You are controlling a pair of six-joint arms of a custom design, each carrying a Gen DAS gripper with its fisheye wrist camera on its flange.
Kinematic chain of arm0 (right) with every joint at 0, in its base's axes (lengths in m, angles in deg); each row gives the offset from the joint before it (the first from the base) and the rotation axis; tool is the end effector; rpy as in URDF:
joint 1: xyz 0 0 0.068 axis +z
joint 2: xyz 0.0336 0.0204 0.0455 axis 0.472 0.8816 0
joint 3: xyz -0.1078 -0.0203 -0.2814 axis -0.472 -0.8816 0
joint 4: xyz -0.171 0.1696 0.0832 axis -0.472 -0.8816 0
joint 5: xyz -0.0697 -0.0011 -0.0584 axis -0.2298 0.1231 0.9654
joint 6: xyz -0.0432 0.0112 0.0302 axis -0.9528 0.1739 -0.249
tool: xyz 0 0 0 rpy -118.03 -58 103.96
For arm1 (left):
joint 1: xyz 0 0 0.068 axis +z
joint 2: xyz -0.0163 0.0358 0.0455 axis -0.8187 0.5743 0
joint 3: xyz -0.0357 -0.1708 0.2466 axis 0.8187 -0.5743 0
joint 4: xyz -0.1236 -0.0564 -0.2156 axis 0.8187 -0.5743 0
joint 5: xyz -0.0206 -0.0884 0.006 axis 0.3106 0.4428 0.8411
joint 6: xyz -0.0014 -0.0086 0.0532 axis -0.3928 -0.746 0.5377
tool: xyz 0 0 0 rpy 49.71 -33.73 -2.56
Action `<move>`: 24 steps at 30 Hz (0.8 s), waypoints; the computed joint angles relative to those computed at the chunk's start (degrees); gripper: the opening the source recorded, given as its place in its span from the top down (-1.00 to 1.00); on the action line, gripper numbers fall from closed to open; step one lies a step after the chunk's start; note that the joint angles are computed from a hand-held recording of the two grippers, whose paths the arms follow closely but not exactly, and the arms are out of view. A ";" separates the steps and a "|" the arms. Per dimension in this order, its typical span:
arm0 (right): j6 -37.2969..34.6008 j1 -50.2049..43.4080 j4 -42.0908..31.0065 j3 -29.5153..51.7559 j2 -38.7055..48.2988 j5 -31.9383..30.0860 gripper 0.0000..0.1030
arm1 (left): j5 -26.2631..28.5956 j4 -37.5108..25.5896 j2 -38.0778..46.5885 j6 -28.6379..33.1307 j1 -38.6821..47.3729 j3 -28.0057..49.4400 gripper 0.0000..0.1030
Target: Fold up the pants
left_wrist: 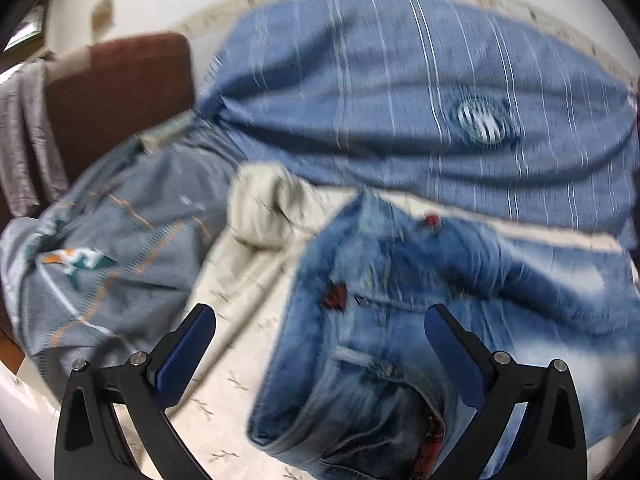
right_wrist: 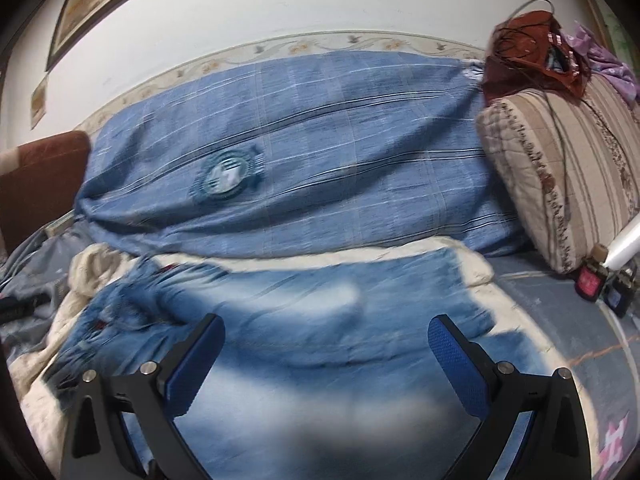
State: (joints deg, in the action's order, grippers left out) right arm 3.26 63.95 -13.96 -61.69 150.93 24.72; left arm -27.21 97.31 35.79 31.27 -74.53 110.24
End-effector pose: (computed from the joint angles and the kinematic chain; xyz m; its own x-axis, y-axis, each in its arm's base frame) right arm 0.1707 0.0937 0.1540 -0.3625 0.1628 -0.9177 0.2207 0.9716 0.0852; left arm 0.2788 -0.0856 0.1663 -0.6140 -0.0146 -0.7892 -0.0901 0.9946 0.0517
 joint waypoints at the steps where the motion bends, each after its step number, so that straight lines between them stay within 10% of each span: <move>1: -1.36 -6.09 0.15 0.18 -0.75 -4.05 -0.99 | 1.38 -1.29 1.94 0.17 0.33 1.68 -1.00; 10: -3.53 -46.59 -2.00 17.30 12.18 -41.48 -0.91 | 11.30 -16.09 17.54 5.44 6.42 25.07 -1.00; 16: -3.54 -50.20 -11.20 32.05 27.21 -45.91 -0.52 | 14.36 -32.85 29.82 9.02 10.61 52.07 -1.00; 24: -6.33 -48.64 -11.72 34.21 29.96 -42.68 -0.52 | 19.29 -53.06 46.07 6.13 11.95 81.86 -1.00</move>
